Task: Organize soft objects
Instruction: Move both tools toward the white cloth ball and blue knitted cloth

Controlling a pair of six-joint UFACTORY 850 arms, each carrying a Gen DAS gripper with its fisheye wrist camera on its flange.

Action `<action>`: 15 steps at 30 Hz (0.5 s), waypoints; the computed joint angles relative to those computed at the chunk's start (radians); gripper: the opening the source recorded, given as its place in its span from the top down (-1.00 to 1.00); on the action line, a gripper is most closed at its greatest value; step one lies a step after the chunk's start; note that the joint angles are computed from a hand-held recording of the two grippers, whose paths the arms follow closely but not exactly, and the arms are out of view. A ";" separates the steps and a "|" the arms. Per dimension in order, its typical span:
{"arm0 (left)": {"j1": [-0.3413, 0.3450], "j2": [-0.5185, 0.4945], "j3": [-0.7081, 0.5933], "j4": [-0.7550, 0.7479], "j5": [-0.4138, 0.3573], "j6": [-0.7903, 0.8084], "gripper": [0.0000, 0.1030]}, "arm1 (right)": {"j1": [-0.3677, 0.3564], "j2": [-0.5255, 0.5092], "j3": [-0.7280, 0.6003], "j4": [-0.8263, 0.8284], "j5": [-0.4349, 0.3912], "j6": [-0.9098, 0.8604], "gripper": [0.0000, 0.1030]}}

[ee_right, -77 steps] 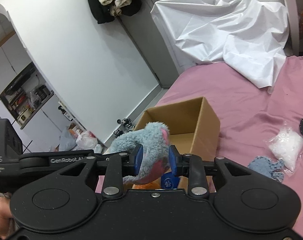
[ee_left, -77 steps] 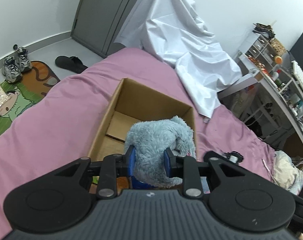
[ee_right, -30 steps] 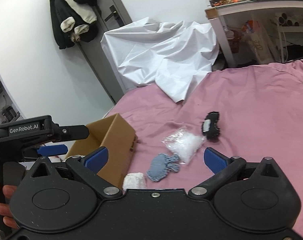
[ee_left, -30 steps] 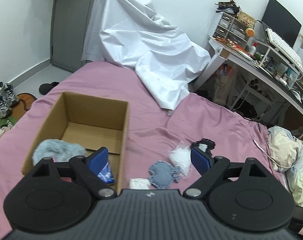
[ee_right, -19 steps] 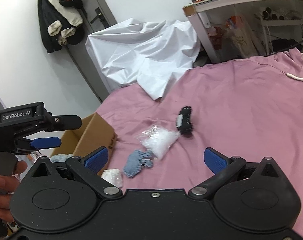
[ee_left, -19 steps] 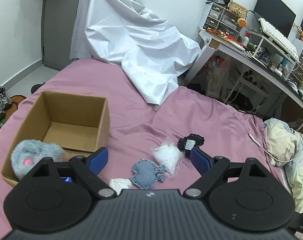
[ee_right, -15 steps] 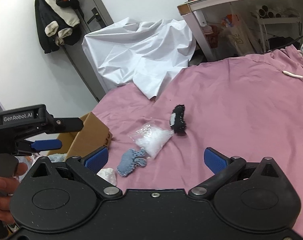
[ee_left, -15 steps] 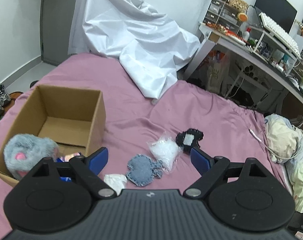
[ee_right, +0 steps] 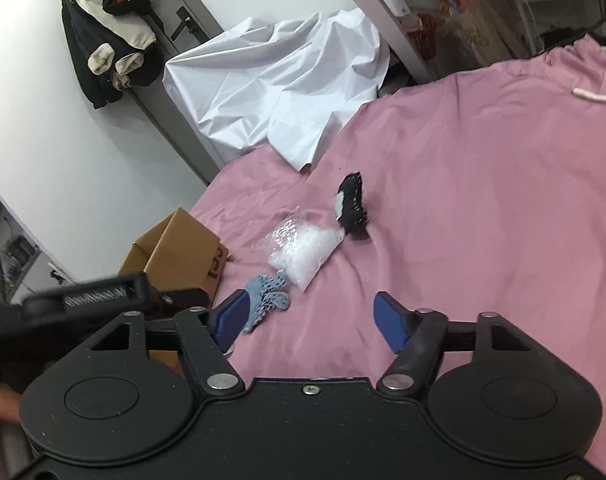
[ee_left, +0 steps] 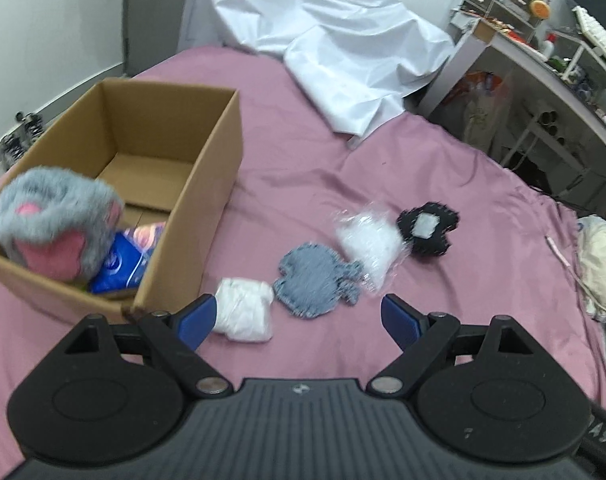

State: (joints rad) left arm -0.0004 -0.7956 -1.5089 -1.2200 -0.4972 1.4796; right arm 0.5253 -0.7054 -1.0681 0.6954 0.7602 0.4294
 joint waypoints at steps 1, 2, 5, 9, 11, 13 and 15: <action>0.000 0.002 0.010 -0.027 0.011 0.024 -0.71 | -0.003 -0.002 0.001 -0.021 0.000 0.019 -0.22; 0.000 0.005 0.024 -0.069 0.020 0.062 -0.70 | -0.007 -0.003 0.001 -0.040 -0.001 0.035 -0.18; -0.003 0.014 0.061 -0.186 0.051 0.149 -0.69 | -0.021 -0.011 -0.005 -0.108 -0.008 0.089 -0.15; -0.007 0.019 0.099 -0.316 0.072 0.237 -0.66 | -0.036 -0.023 -0.015 -0.174 -0.008 0.160 -0.14; -0.008 0.023 0.116 -0.393 0.080 0.293 -0.65 | -0.043 -0.029 -0.021 -0.195 -0.012 0.184 -0.13; -0.011 0.023 0.125 -0.444 0.087 0.332 -0.62 | -0.049 -0.032 -0.025 -0.214 -0.014 0.201 -0.13; -0.017 0.023 0.130 -0.490 0.113 0.353 -0.58 | -0.053 -0.034 -0.028 -0.230 -0.017 0.213 -0.13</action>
State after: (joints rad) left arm -0.0174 -0.7730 -1.3792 -1.7104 -0.3843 1.8327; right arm 0.4723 -0.7395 -1.0965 0.4656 0.7432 0.6428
